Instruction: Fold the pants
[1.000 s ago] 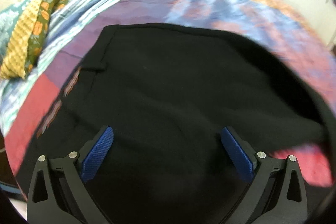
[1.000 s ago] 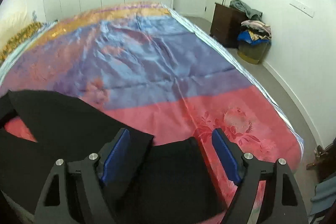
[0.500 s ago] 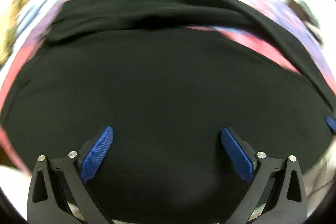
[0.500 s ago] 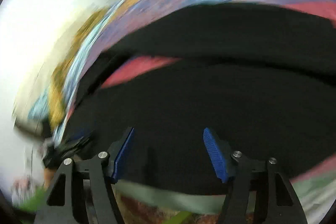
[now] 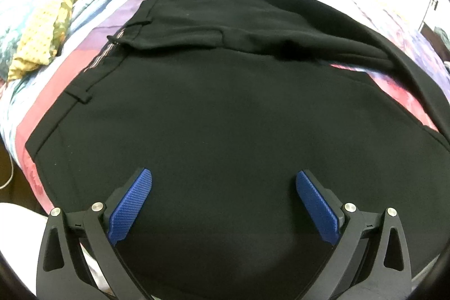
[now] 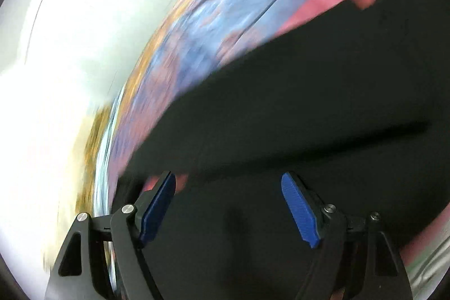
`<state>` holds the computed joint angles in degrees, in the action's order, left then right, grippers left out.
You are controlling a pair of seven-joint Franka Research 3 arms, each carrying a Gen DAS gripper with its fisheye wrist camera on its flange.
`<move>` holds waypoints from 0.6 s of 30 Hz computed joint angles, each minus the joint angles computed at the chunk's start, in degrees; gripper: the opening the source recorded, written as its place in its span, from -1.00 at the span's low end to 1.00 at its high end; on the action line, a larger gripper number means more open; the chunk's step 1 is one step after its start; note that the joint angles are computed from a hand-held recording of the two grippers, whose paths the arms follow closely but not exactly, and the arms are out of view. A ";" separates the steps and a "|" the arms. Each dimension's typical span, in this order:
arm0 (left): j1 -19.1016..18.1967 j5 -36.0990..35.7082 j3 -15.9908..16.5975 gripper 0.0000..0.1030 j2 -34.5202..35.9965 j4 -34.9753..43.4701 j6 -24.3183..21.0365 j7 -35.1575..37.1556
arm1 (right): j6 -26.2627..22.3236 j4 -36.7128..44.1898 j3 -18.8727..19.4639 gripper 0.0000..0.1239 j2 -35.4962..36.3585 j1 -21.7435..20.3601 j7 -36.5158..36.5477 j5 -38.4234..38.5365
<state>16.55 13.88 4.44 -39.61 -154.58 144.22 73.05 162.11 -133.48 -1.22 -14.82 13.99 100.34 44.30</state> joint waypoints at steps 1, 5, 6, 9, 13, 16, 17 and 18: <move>0.03 -0.06 0.48 0.99 -0.39 -0.41 0.07 0.51 | 1.35 -0.01 0.99 0.23 0.55 -1.55 3.98 -1.94; -0.16 -0.49 -0.29 0.99 0.88 1.61 -2.18 -0.05 | -3.66 5.02 1.66 -0.46 4.65 -5.58 11.13 -12.97; -0.92 -1.43 0.18 0.98 0.91 2.59 -3.91 0.50 | -4.87 6.15 1.48 -0.66 5.14 -5.82 10.72 -14.79; -5.36 -8.06 4.45 0.98 0.85 6.20 -5.35 5.31 | -6.39 9.31 0.09 -0.89 4.67 -4.58 3.00 -13.16; -11.13 -19.59 10.50 0.98 8.32 16.86 -3.45 13.07 | -7.98 11.50 -2.66 -0.89 0.18 -1.50 -13.52 -5.09; -18.13 -36.87 18.40 0.99 19.81 29.15 -6.65 21.31 | -11.48 15.03 -3.40 -0.90 -2.00 0.51 -22.43 -0.89; -18.71 -40.42 19.45 0.98 22.78 31.93 -8.11 22.63 | -12.32 14.93 -3.31 -0.90 -3.43 0.82 -24.50 -0.16; -18.85 -43.18 20.00 0.98 26.38 35.10 -9.86 22.92 | -12.87 14.60 -3.00 -0.90 -4.70 1.04 -25.82 0.12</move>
